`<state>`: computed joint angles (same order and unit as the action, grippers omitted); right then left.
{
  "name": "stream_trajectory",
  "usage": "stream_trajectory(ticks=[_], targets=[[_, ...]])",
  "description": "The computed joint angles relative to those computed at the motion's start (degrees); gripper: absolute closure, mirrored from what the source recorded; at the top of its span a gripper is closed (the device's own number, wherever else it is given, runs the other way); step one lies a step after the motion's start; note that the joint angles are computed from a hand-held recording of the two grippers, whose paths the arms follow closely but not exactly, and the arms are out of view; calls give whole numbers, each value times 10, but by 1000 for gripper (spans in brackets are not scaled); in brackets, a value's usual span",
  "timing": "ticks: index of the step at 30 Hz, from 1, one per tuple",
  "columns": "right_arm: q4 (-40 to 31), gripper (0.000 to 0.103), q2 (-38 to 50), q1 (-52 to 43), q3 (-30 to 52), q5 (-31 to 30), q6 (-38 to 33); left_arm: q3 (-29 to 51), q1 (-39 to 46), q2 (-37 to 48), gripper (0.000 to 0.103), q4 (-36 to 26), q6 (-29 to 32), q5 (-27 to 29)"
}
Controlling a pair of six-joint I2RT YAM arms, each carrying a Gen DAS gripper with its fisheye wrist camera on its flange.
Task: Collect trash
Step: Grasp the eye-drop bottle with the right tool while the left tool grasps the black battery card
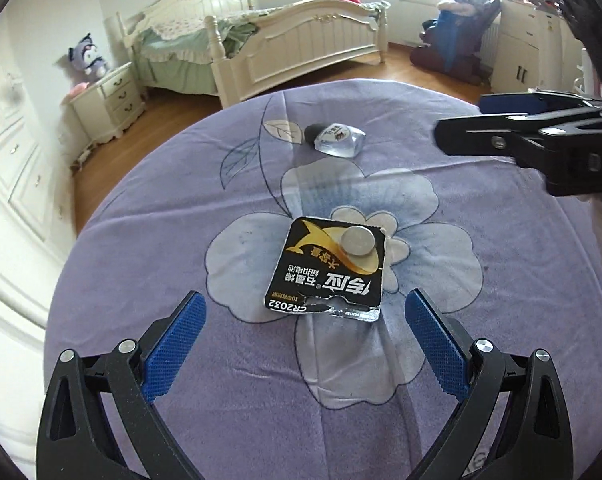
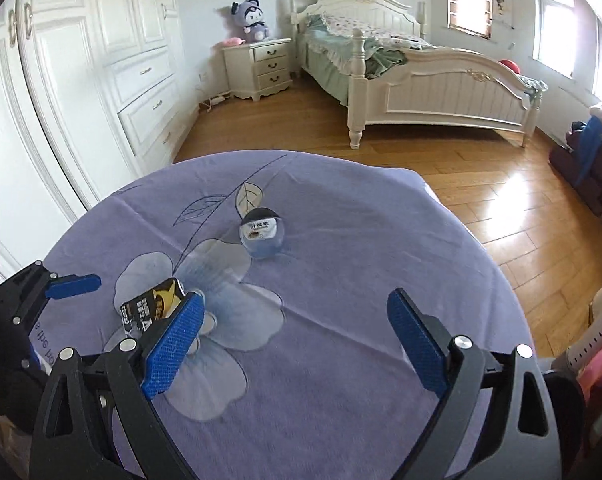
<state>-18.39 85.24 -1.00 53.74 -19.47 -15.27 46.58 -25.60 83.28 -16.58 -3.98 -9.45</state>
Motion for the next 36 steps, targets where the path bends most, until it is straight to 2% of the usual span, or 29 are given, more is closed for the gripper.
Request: stream_trajectory(ticks=[2, 6, 9, 11, 12, 13, 14, 15, 17, 20, 21, 22, 26, 30, 31, 32, 34, 35, 36], targets=[[15, 14, 37, 27, 23, 16, 10, 14, 22, 15, 5, -11, 10, 41], [25, 15, 111, 59, 76, 41, 16, 29, 41, 32, 11, -10, 28, 81], [17, 20, 149, 75, 108, 63, 12, 33, 42, 36, 12, -9, 30, 83], [1, 31, 170, 84, 128, 75, 6, 35, 46, 41, 17, -1, 33, 86], [1, 32, 173, 86, 130, 72, 8, 31, 46, 39, 20, 4, 34, 86], [3, 37, 172, 86, 128, 73, 11, 32, 45, 40, 23, 7, 32, 85], [5, 45, 169, 87, 125, 73, 10, 31, 42, 42, 25, 10, 30, 83], [6, 48, 168, 90, 123, 72, 10, 34, 46, 45, 29, 12, 32, 84], [1, 64, 161, 89, 120, 69, 7, 40, 47, 50, 39, 16, 27, 83], [-4, 64, 139, 82, 98, 56, 9, 34, 46, 43, 40, 16, 24, 84], [3, 64, 132, 79, 88, 50, 13, 29, 47, 36, 55, 20, 21, 86], [10, 64, 119, 75, 71, 42, 17, 21, 52, 28, 81, 27, 16, 91], [23, 64, 47, 40, 2, -11, 32, 2, 80, 10, 89, 36, 1, 142], [16, 64, -32, -13, -63, -59, 34, -5, 64, 4, 89, 33, 1, 132], [11, 64, -49, -26, -75, -67, 33, -5, 51, 2, 83, 31, -3, 115], [5, 64, -63, -41, -85, -74, 31, -6, 43, 3, 75, 32, -2, 104], [-12, 64, -79, -74, -95, -94, 26, 2, 20, 13, 21, 42, 1, 60], [-18, 64, -87, -86, -101, -101, 24, -2, 5, 8, 14, 53, 1, 33], [-23, 64, -96, -95, -109, -105, 23, -4, 0, 5, 12, 59, 5, 30]])
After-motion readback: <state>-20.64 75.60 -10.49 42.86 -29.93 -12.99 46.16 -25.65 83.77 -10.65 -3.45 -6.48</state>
